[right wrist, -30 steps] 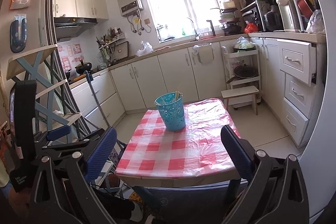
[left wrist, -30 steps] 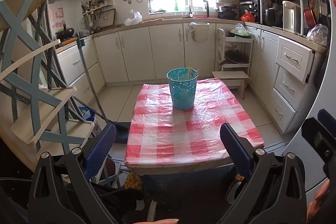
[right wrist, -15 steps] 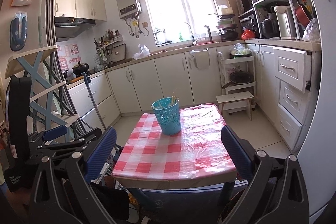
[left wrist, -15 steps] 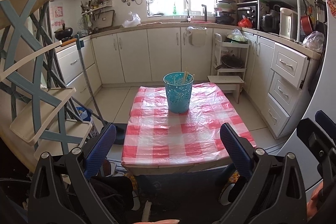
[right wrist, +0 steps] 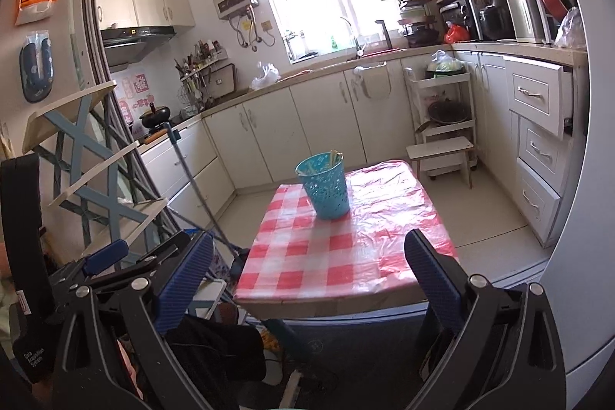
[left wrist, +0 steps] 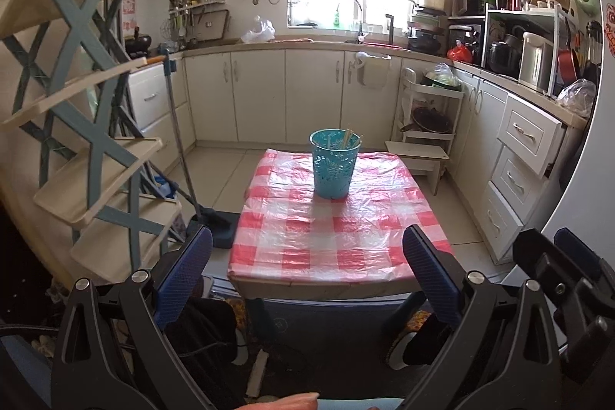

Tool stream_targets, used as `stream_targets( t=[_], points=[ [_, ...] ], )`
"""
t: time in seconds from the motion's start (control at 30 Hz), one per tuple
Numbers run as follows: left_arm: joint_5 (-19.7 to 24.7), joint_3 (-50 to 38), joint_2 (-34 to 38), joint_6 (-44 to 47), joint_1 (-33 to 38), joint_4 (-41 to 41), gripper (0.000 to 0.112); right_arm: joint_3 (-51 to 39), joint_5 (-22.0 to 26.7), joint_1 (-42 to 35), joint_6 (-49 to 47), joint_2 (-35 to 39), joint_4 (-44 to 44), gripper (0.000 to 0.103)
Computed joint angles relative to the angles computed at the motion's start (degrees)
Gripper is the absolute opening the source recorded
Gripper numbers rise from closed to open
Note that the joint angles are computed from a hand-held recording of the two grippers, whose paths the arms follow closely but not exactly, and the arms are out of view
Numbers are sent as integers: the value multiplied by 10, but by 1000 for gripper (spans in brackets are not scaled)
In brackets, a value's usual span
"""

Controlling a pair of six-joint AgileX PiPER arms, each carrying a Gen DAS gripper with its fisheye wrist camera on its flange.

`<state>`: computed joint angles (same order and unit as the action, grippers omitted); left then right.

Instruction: Organize utensils

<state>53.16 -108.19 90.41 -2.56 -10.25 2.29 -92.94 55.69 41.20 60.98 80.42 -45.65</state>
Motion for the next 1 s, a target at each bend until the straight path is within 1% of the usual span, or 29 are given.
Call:
stream_targets(
  t=[0.07, 0.27, 0.4, 0.53, 0.83, 1.0],
  points=[
    [-13, 26, -20, -23, -10, 37, 95, 1, 19, 18, 4, 0, -11, 96],
    [18, 27, -33, -36, -12, 53, 95, -1, 56, 53, 27, 0, -44, 96],
    [28, 40, -46, -20, -5, 40, 95, -1, 87, 79, 57, 2, -83, 96],
    [31, 46, -50, -17, 4, 26, 95, 6, 110, 97, 78, 2, -99, 96],
    [47, 36, -46, -16, 4, 17, 95, 22, 95, 111, 73, -4, -97, 96],
    [47, 36, -45, -20, -4, 22, 95, 25, 98, 110, 78, -8, -101, 96]
  ],
)
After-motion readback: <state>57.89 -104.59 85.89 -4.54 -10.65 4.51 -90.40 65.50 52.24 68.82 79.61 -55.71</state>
